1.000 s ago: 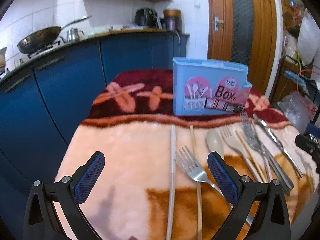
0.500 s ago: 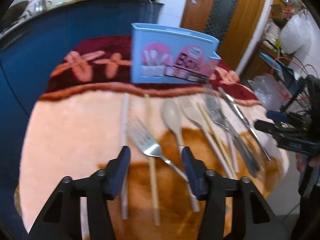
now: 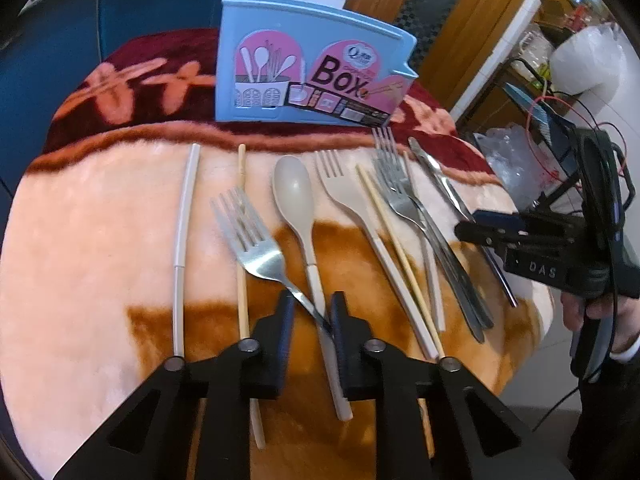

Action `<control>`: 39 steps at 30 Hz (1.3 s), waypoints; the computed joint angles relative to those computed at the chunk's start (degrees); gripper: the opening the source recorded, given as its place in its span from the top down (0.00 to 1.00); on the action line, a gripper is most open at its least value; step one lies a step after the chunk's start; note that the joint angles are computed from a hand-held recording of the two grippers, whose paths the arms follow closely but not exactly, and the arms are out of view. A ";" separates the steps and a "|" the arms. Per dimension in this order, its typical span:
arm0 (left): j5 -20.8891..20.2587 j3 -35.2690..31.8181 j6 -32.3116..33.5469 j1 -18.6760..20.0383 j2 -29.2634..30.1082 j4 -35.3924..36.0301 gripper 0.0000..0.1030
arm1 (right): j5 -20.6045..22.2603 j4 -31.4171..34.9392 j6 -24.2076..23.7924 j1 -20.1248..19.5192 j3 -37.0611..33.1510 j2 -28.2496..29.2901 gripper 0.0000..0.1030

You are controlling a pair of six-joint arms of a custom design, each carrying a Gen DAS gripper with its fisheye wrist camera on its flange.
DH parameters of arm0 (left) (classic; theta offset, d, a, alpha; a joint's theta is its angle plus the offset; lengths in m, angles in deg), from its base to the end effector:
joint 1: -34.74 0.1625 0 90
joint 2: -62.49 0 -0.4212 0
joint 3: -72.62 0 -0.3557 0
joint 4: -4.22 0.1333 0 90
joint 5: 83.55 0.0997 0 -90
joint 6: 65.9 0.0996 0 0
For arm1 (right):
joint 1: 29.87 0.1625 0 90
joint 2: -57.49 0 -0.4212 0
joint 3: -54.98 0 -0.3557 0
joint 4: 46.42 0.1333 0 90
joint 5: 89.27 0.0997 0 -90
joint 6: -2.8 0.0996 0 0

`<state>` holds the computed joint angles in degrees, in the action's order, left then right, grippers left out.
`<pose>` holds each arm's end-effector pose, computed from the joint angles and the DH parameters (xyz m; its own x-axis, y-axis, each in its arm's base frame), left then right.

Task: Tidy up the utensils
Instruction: 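Close the left gripper on a silver fork while the right gripper grasps a silver knife, then lift the fork with the left gripper while the right gripper carries the knife to the blue box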

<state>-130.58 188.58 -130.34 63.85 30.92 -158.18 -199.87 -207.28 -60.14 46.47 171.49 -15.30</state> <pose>-0.3180 -0.4074 -0.0630 -0.8712 -0.1238 -0.4751 0.1592 0.8442 -0.5119 -0.0257 -0.5216 0.2815 -0.5837 -0.5985 0.5487 -0.6807 0.7291 0.0713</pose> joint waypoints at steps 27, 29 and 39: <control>-3.51 -4.77 3.04 4.78 -2.03 9.26 0.92 | -4.16 6.26 4.41 2.25 -4.08 2.10 0.81; -4.05 -6.25 3.67 5.15 -1.92 12.05 0.91 | -4.98 5.89 4.29 2.76 -4.47 2.81 0.79; -6.24 -11.11 3.99 6.67 -1.81 20.79 0.91 | -5.73 6.26 5.18 3.70 -6.01 5.05 0.71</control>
